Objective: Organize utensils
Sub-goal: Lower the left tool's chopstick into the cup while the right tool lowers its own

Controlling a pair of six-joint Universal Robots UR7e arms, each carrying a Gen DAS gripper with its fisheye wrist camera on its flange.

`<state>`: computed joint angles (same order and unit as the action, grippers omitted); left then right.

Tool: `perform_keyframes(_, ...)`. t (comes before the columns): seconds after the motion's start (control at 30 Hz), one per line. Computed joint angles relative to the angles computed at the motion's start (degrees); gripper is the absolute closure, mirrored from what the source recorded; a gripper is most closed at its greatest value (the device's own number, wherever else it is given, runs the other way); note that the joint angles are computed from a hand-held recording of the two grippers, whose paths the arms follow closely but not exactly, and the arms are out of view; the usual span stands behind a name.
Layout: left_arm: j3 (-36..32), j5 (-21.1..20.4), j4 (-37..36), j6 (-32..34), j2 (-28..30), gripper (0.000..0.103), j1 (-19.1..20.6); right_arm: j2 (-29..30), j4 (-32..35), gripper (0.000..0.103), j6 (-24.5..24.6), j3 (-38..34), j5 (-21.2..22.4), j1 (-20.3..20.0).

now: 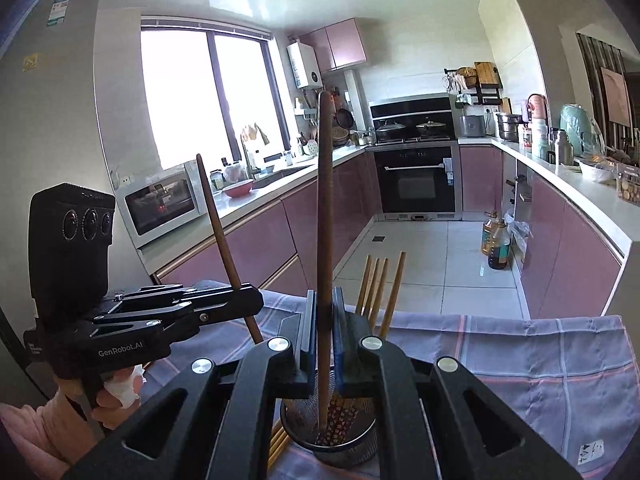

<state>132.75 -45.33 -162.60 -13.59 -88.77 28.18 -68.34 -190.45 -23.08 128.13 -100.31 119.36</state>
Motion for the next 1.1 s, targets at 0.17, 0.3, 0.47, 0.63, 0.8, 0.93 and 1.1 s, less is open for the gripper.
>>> perform_keyframes(0.17,-0.9,-0.8,3.6,-0.9,0.6,0.095,1.4,0.5,2.8,0.097,0.5,-0.2,-1.1,-0.5)
perform_keyframes(0.3,-1.5,-0.9,7.6,-1.8,0.7,0.095,1.5,1.1,5.3,0.097,1.5,-0.7,-1.9,-1.0)
perform_keyframes(0.47,-2.6,-2.1,10.2,-1.5,1.3,0.095,2.8,1.8,7.6,0.097,2.4,-1.6,-2.6,-1.8)
perform_keyframes(0.63,-4.1,-3.7,11.5,-1.3,2.7,0.095,5.2,2.4,8.3,0.097,3.4,-1.9,-3.0,-2.2)
perform_keyframes(0.8,-5.5,-4.1,10.8,-0.7,4.9,0.095,7.1,3.7,8.0,0.096,4.7,-2.5,-3.6,-2.8)
perform_keyframes(0.93,-6.1,-4.5,9.8,-0.2,6.2,0.095,8.0,3.6,7.8,0.096,5.4,-2.3,-3.2,-3.7)
perform_keyframes(1.1,-5.7,-4.4,8.6,0.1,6.4,0.095,8.1,3.2,6.9,0.095,5.7,-1.5,-2.9,-3.5)
